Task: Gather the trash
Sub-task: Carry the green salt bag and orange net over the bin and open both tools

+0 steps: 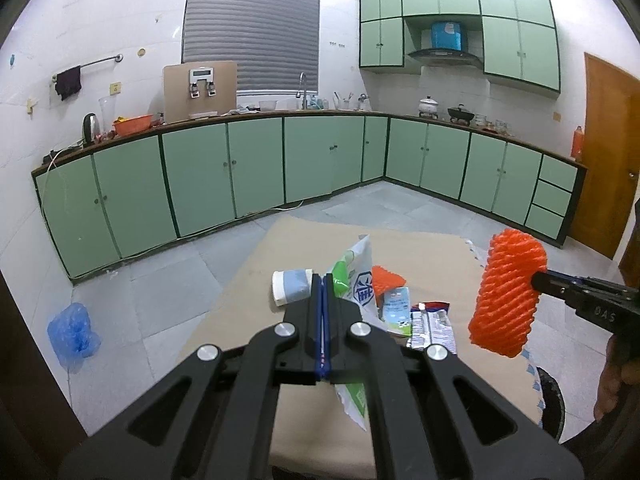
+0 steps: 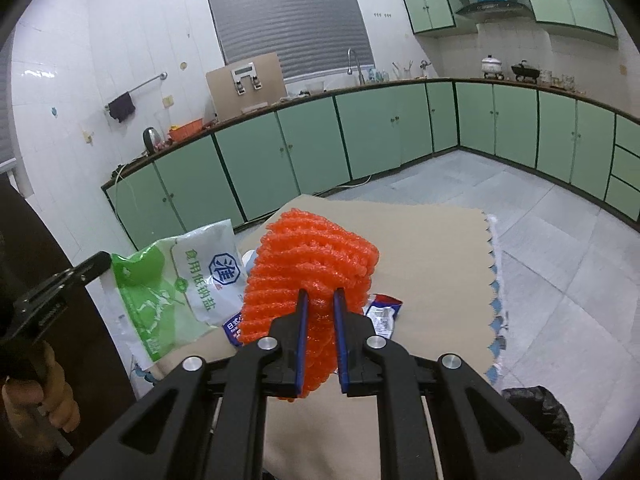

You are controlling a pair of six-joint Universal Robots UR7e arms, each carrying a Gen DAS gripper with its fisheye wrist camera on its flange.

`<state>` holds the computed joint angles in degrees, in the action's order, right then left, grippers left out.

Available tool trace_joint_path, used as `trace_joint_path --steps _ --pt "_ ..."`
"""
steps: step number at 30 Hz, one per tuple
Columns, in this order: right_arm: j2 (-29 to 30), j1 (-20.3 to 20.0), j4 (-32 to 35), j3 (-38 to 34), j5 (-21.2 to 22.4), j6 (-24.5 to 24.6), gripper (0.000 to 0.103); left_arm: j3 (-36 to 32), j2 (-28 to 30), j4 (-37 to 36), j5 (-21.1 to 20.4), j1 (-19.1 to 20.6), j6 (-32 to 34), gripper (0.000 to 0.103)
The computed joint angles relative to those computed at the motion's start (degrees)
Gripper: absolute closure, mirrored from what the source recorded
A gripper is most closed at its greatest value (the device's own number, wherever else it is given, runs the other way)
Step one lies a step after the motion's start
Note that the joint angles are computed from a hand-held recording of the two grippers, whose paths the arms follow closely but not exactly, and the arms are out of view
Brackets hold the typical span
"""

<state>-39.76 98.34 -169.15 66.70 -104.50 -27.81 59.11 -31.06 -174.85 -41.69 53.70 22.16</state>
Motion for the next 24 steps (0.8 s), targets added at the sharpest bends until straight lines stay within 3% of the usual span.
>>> trace_joint_path --steps 15,24 --pt "-12.04 -1.96 -11.08 15.90 -5.41 1.23 0.091 2.69 1.37 3.41 -6.26 -4.24 -0.29 0.103" --pt "-20.13 -7.40 -16.14 25.05 -11.10 5.60 0.091 -3.29 8.67 11.96 -16.37 -6.70 -0.23 0.103"
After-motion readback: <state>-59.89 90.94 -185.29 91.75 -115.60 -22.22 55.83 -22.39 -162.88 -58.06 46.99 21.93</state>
